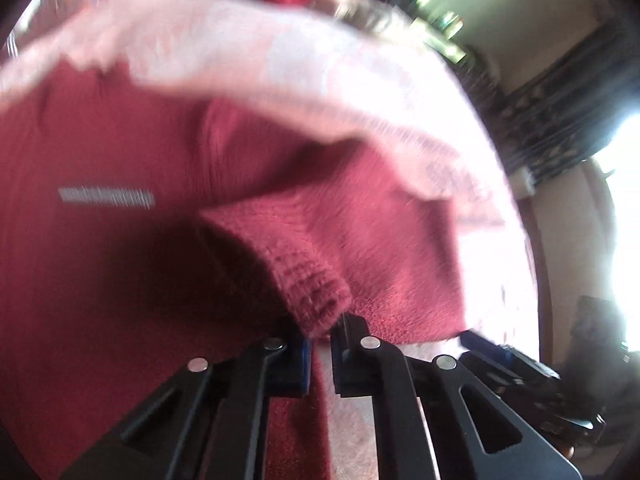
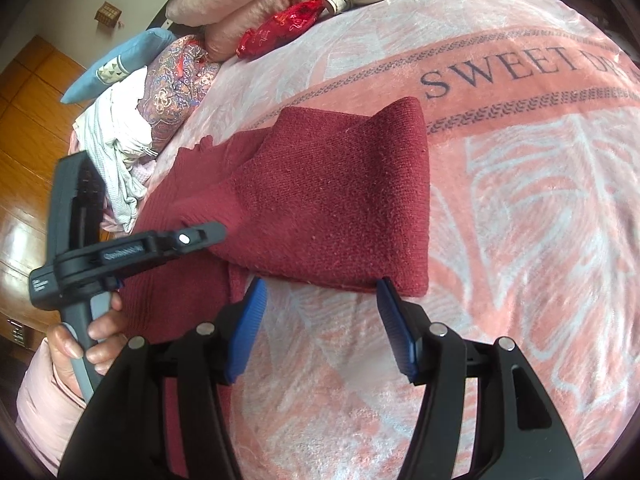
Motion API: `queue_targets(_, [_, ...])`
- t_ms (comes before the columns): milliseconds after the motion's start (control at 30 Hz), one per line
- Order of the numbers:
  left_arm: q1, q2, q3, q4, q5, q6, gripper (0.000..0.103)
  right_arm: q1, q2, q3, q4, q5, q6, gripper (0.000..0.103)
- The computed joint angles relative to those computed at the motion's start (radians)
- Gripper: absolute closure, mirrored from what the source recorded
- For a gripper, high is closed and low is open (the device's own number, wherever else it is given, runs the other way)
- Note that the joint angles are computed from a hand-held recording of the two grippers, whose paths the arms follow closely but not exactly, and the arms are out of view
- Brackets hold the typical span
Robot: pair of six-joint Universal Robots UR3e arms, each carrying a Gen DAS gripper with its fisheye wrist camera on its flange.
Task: Fold small clothes
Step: 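Grasp the other sleeve cuff with the left tool and lift it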
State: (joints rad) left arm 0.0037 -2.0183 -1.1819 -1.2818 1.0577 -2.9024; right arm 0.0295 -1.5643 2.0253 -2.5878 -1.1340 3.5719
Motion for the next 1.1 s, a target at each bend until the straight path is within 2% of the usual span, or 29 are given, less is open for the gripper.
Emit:
queue_targets(67, [0.022,0.051,-0.05,0.051,-0.011,0.027,0.096,0.013,0.0,-0.015,0.007,-0.008,0.004,0.045])
queue_targets(167, [0.088,0.109,-0.041,0.021,-0.023,0.09,0.096,0.032,0.015,-0.05,0.021,-0.014,0.013,0.045])
queue_targets(333, [0.234,0.086,0.113,-0.058,0.001,0.152,0.096,0.073,0.083,-0.14,0.047,-0.018,0.016,0.045])
queue_targets(467, [0.342,-0.001,0.226,-0.043,0.069,0.182,0.096,0.115,0.182,-0.256,0.062,-0.011,0.034,0.045])
queue_targets(600, [0.425,-0.121,0.303,-0.004,0.133,0.186,0.096,0.14,0.313,-0.398,0.082,0.027,0.08,0.04])
queue_targets(767, [0.468,-0.268,0.412,-0.032,0.141,0.171,0.096,0.182,0.479,-0.599,0.149,0.042,0.116,0.04])
queue_targets(900, [0.502,-0.293,0.401,-0.002,0.118,0.168,0.095,0.206,0.577,-0.724,0.203,0.029,0.148,0.04])
queue_targets(967, [0.517,-0.299,0.394,0.018,0.112,0.168,0.095,0.213,0.597,-0.746,0.204,0.015,0.151,0.05])
queue_targets(1000, [0.518,-0.275,0.359,0.03,0.114,0.173,0.095,0.217,0.614,-0.769,0.214,0.015,0.15,0.068])
queue_targets(1033, [0.516,-0.265,0.338,0.038,0.127,0.18,0.093,0.218,0.627,-0.788,0.235,0.02,0.155,0.079])
queue_targets(1100, [0.499,-0.263,0.294,0.061,0.182,0.192,0.091,0.244,0.662,-0.866,0.314,-0.033,0.17,0.081])
